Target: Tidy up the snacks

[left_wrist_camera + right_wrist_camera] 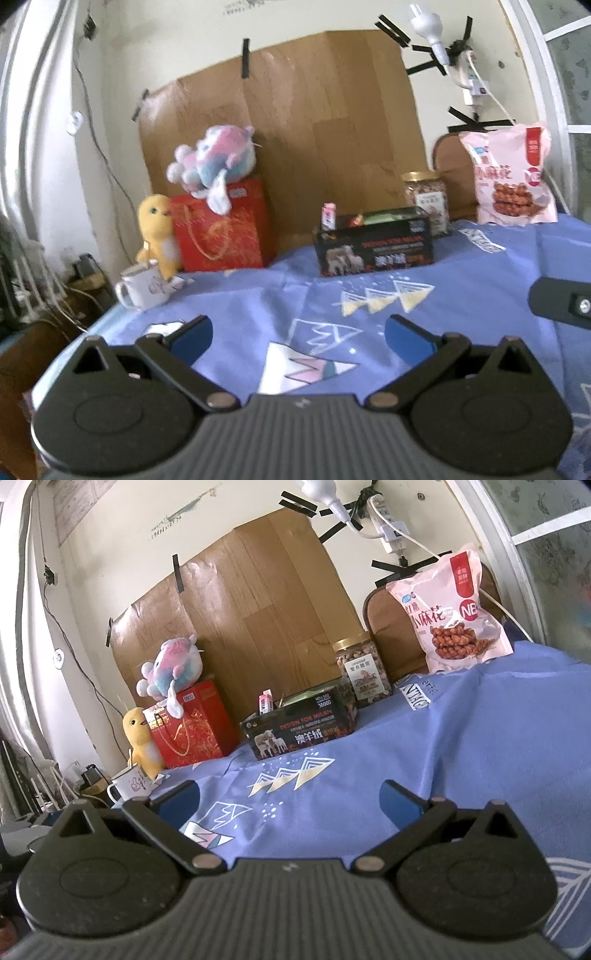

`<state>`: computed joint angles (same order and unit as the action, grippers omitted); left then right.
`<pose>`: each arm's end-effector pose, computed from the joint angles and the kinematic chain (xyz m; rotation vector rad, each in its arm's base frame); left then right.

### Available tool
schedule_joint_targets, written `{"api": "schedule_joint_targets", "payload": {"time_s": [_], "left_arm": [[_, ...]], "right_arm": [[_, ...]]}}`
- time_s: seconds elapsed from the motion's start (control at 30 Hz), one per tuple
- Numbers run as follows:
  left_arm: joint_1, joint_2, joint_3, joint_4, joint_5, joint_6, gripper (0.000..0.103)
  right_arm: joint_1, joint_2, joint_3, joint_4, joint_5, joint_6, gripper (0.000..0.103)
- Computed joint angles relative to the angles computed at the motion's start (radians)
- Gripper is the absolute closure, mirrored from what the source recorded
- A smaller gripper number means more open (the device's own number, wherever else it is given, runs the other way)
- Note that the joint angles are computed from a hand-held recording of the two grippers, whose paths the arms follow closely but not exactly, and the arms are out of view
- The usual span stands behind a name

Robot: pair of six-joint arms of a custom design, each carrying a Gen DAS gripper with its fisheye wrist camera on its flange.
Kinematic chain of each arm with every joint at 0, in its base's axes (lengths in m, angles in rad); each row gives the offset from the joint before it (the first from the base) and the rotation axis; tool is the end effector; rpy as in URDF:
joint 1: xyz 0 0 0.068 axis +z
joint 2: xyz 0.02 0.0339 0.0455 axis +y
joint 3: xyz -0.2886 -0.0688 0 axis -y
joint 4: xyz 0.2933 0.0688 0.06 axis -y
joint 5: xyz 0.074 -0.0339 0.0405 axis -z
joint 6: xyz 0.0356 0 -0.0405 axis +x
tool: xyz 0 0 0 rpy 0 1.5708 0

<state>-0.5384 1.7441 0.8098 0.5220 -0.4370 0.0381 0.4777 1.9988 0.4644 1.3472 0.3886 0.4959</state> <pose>0.3423 -0.1869 0.1550 0.2790 1.9236 0.1024 0.2864 0.1331 0.0652 0.2987 1.7329 0.3707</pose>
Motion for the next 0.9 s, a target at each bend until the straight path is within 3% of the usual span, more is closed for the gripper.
{"api": "schedule_joint_targets", "payload": {"time_s": [0.3,0.5,0.7,0.9], "left_arm": [[0.001,-0.009,0.006,-0.051,0.041,0.000,0.000],[-0.008,-0.001,0.011,-0.055,-0.002,0.007,0.000],[-0.020,0.025,0.007,0.009,-0.087,0.045,0.000],[-0.014,0.027,0.015,-0.008,-0.075,0.044,0.000]], "right_arm": [[0.000,-0.003,0.005,-0.015,-0.005,0.008,0.000],[0.001,0.000,0.007,-0.019,-0.007,0.013,0.000],[-0.004,0.005,0.009,-0.020,-0.015,0.018,0.000],[-0.004,0.004,0.010,-0.022,-0.017,0.018,0.000]]}}
